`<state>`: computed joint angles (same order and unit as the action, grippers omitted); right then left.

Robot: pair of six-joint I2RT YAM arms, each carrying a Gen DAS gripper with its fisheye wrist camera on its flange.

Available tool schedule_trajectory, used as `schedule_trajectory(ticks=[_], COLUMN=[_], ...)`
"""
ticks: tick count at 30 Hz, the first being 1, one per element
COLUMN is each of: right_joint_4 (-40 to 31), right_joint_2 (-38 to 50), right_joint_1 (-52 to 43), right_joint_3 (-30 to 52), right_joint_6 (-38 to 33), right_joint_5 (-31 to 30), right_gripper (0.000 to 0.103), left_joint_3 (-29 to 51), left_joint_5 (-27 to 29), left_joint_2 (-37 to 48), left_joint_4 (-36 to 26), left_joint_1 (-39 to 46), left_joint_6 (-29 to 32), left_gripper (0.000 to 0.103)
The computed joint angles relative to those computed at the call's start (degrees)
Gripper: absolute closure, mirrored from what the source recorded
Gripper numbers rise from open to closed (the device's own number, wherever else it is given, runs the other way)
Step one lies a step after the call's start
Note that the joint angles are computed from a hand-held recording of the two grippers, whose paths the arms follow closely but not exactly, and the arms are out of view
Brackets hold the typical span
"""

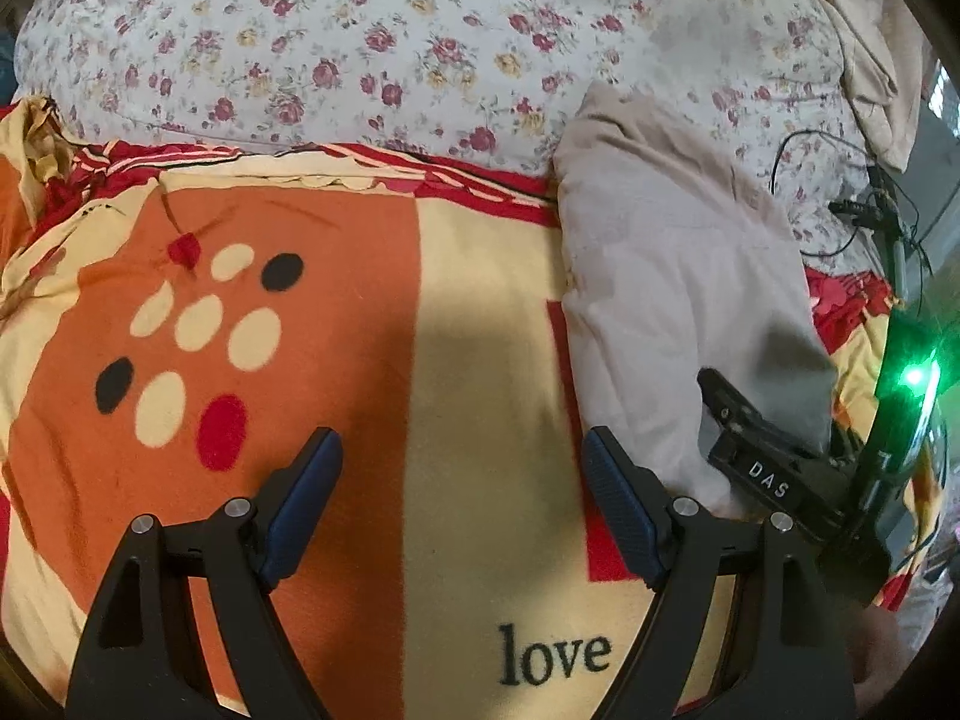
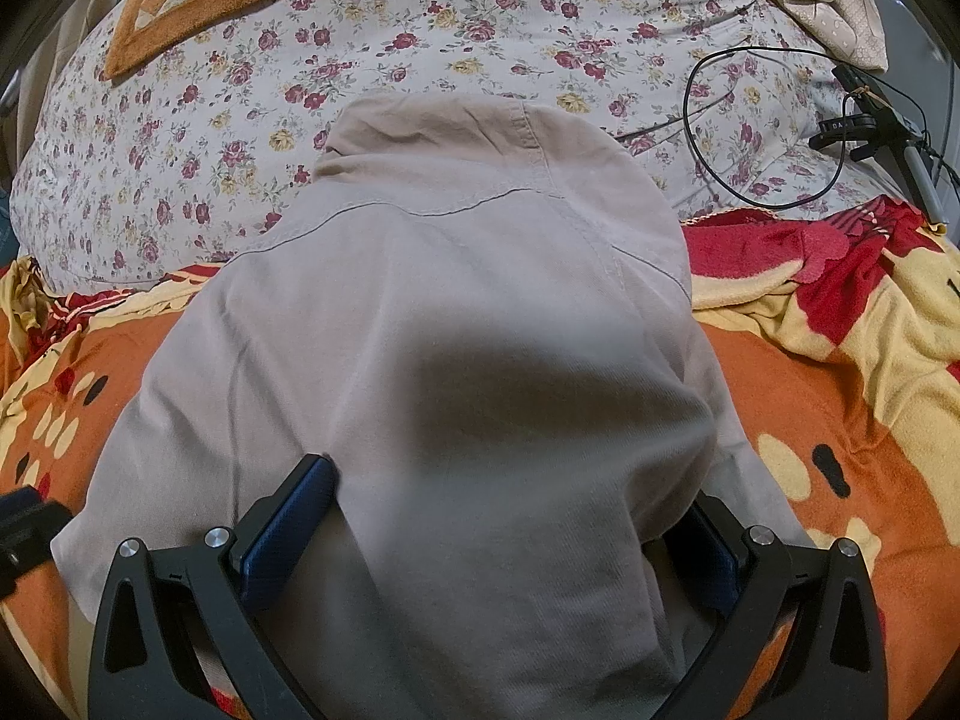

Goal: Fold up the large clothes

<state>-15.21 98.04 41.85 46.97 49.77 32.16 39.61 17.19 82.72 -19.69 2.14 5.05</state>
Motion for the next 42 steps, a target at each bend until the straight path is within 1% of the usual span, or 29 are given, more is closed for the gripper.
schedule_trajectory(ticks=[8,14,16,17,18,20,22,26,29,32,35,38,40,42], right_joint_4=[-0.67,0.18,0.14,0.2,0.26,0.23,-0.32,-1.32,-3.12,-9.92,-14.45,-19.85,-21.59,-22.58], right_joint_2=[0.39,0.1,0.16,0.07,0.12,0.18,0.53,0.95,-1.14,-4.29,-9.22,-13.11,-14.74,-15.89], right_joint_1=[0.11,-0.12,-0.05,-0.05,-0.05,-0.01,0.02,0.12,0.56,3.6,5.9,8.04,8.33,8.24], right_joint_3=[0.54,-0.02,0.03,-0.06,-0.08,-0.06,0.43,1.09,0.79,1.88,1.72,1.72,1.5,1.41], right_joint_6=[0.0,-0.24,-0.17,-0.14,-0.16,-0.13,-0.13,-0.18,-1.89,-0.99,-0.72,2.41,3.75,4.7], right_joint_5=[0.2,-0.1,-0.04,-0.05,-0.08,-0.02,0.05,0.36,-0.36,4.07,6.02,9.0,9.19,9.02], right_gripper=[0.0,0.0,0.0,0.0,0.0,0.0,0.0,0.001,0.0,0.0,0.0,0.0,0.0,0.0], left_joint_3=[-0.83,-0.65,-1.31,-1.35,-0.98,-0.36,-0.67,-1.89,-1.52,-1.98,-2.5,-2.04,-1.9,-2.23], left_joint_5=[-0.43,0.03,-0.18,-1.26,-1.62,-0.65,-1.62,-3.72,-3.71,-4.79,-6.59,-5.83,-5.05,-5.62], left_joint_2=[-0.57,-0.87,-1.08,-0.74,-0.07,0.47,-0.73,-3.89,-4.52,-6.05,-7.36,-7.37,-8.42,-10.01], left_joint_4=[0.42,-0.61,0.88,1.44,1.24,0.06,-0.59,0.16,-0.59,-0.2,0.62,0.24,-0.31,-0.04], left_joint_1=[-0.03,0.1,-0.06,-0.69,-1.07,-1.12,-1.92,-3.04,-3.12,-4.09,-5.84,-6.63,-7.14,-8.16], left_joint_6=[2.38,2.46,2.02,1.34,0.78,-0.03,-0.07,0.96,0.69,0.67,0.65,-0.11,-0.56,-0.89], left_gripper=[0.021,0.021,0.021,0.021,0.021,0.021,0.021,0.021,0.021,0.021,0.021,0.021,0.021,0.021])
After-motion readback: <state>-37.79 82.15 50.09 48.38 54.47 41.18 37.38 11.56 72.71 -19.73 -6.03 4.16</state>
